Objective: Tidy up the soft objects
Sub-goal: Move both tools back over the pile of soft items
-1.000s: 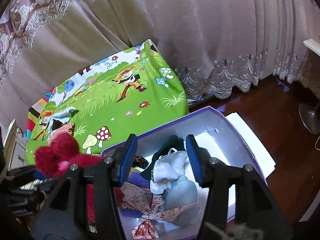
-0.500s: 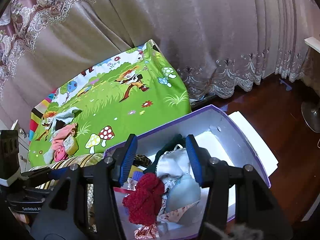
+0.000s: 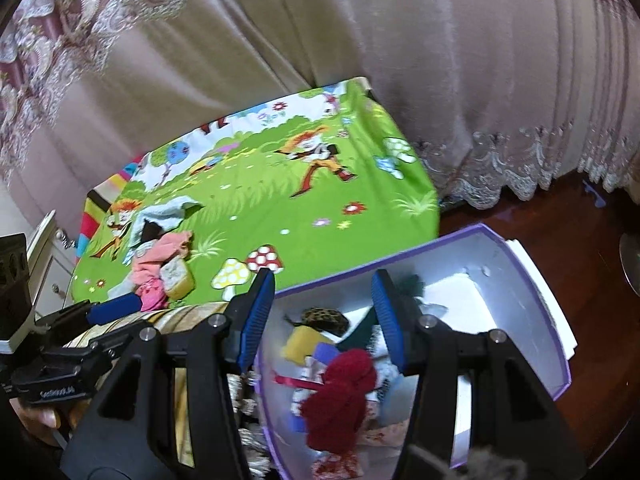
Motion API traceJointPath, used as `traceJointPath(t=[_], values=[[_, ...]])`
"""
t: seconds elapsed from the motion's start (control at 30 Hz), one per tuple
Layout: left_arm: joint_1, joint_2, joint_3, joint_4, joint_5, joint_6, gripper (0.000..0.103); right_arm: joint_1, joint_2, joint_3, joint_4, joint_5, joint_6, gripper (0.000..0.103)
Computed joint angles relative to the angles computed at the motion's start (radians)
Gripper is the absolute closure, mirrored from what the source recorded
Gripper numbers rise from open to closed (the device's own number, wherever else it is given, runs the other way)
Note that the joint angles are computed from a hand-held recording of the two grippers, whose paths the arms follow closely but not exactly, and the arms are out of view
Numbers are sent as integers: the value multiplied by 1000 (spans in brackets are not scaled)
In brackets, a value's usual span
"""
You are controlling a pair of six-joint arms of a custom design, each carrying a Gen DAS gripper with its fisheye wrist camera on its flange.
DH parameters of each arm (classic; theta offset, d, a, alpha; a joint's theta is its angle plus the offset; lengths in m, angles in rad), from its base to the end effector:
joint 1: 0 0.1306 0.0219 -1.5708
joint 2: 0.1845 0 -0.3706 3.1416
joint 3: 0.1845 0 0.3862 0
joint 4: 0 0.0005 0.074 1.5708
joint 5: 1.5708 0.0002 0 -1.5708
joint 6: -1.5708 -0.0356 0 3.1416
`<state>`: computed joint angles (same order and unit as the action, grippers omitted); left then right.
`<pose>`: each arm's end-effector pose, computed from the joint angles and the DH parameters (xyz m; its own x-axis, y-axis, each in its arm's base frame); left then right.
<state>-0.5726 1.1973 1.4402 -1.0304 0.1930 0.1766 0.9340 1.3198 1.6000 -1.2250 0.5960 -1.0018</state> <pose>0.3355 -0.2250 0.5102 -0.6997 0.2459 -0.6708 0.5309 0.8073 -0.2578 0.2715 0.3326 0.5232 -0.6554 0.2863 -0.6989 0.1528 0.9565 0.2485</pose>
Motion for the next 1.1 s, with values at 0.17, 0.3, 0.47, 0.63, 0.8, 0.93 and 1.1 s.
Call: traceJointPath(t=[0.17, 0.3, 0.47, 0.63, 0.8, 0.93, 1.1], values=[[80, -38, -33, 11, 14, 3, 42, 9, 74, 87, 7, -22, 56, 48], [149, -58, -46, 16, 18, 4, 42, 16, 138, 166, 7, -40, 101, 48], [235, -66, -46, 16, 27, -7, 42, 19, 210, 255, 3, -61, 152, 47], [290, -51, -33, 9, 18, -34, 42, 16, 285, 345, -8, -89, 198, 47], [323, -25, -16, 3, -5, -63, 42, 14, 358, 431, -27, -111, 241, 47], [337, 3, 2, -12, -28, -83, 42, 7, 416, 498, -42, -136, 265, 47], [362, 51, 34, -32, -37, -102, 42, -4, 488, 587, -68, -162, 288, 47]])
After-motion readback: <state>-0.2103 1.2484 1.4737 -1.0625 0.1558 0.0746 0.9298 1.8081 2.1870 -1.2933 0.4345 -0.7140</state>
